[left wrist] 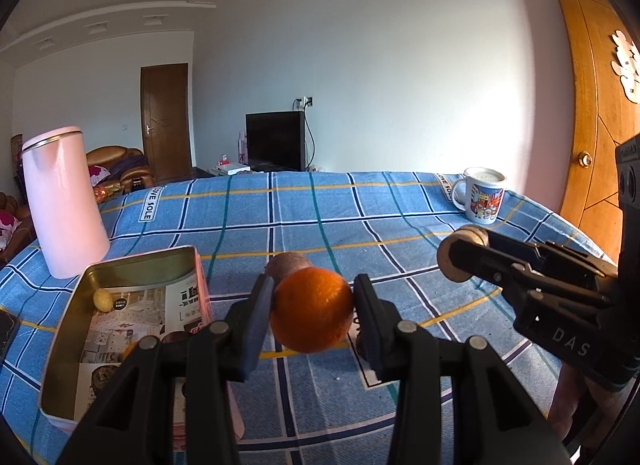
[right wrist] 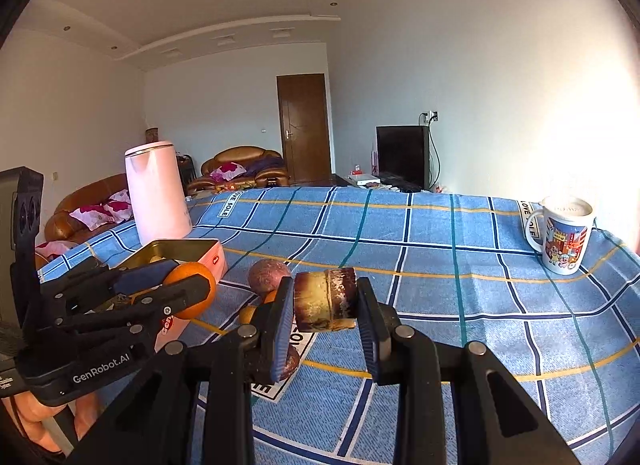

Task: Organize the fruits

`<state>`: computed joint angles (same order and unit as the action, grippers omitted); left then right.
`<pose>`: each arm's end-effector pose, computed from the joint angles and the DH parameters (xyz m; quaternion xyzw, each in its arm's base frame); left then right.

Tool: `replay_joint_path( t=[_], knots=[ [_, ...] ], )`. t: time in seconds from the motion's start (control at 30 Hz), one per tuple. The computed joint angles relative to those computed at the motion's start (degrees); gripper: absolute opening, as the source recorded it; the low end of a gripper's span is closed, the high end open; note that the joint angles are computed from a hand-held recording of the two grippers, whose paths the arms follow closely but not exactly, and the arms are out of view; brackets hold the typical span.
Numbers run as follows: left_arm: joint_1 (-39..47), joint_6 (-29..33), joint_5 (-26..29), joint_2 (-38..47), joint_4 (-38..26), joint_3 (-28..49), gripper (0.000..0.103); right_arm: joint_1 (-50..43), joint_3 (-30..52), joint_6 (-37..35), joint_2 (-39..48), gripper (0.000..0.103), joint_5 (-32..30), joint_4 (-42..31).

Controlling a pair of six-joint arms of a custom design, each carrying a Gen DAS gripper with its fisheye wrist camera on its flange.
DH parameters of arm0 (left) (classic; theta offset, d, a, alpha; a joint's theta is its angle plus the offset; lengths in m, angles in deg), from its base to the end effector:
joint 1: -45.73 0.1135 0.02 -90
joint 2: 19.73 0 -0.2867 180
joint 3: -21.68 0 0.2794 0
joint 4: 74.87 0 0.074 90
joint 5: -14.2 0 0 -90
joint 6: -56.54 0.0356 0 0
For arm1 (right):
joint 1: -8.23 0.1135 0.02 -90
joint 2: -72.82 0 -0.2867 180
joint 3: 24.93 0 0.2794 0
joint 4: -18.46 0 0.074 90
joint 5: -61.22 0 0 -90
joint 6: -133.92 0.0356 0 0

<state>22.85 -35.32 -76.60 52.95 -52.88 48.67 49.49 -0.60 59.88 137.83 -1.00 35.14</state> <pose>0.2123 -0.0890 0.1432 0.1490 0.8239 -0.1114 0.5354 0.1667 0.1241 0.1483 -0.0507 0.8230 0.0764 0.5606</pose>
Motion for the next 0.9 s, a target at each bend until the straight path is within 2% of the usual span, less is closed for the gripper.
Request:
replay_joint_path(
  t=[0.07,0.1,0.23,0.4,0.47,0.5,0.53,0.6,0.7,0.73,0.8,0.9],
  knots=[
    [0.8,0.8,0.6,-0.9,0.1,-0.4,0.022,0.2,0.6,-0.3,0.8,0.032,-0.1,0.1],
    [1.6,1.0,1.5,-1.5,-0.3,-0.5,0.019,0.2,1.0,-0.5,1.4,0.032,-0.3,0.2],
    [5.4,0.6,4.7,-1.1,-2.7,0.9,0.021,0.5,3.6,-0.6,4.2,0.032,-1.6,-0.1],
    [12.9,-0.9,11.8,1.6,-4.4,2.6,0.021,2.4,5.9,-0.5,6.4,0.032,0.3,-0.7],
    [15.2,-1.2,15.1,1.2,-5.3,2.5,0.028,2.6,5.7,0.0,6.1,0.032,0.4,-1.0],
    [15.9,-1.4,15.9,0.6,-5.6,2.3,0.043,2.6,5.3,0.4,5.6,0.032,0.1,-1.1],
    [15.9,-1.7,16.1,0.0,-5.7,2.1,0.066,2.6,4.9,0.7,5.1,0.032,0.0,-1.4],
    [14.7,-1.3,15.0,-1.0,-5.9,1.9,0.082,2.3,4.1,1.1,4.3,0.032,-0.5,-1.6],
    [9.5,1.6,9.9,0.6,-7.9,3.2,0.081,2.0,2.8,1.4,2.9,0.032,-0.7,-1.5],
    [7.8,2.1,7.7,1.5,-8.3,3.6,0.077,1.7,2.2,1.6,2.1,0.032,-1.0,-1.4],
    [5.6,2.3,7.3,3.3,-9.6,4.7,0.071,1.4,1.4,1.9,0.4,0.032,-1.1,-1.7],
    [1.2,1.7,4.4,3.9,-10.6,5.8,0.071,0.9,0.0,2.6,-3.4,0.032,-0.9,-4.0]
  ],
)
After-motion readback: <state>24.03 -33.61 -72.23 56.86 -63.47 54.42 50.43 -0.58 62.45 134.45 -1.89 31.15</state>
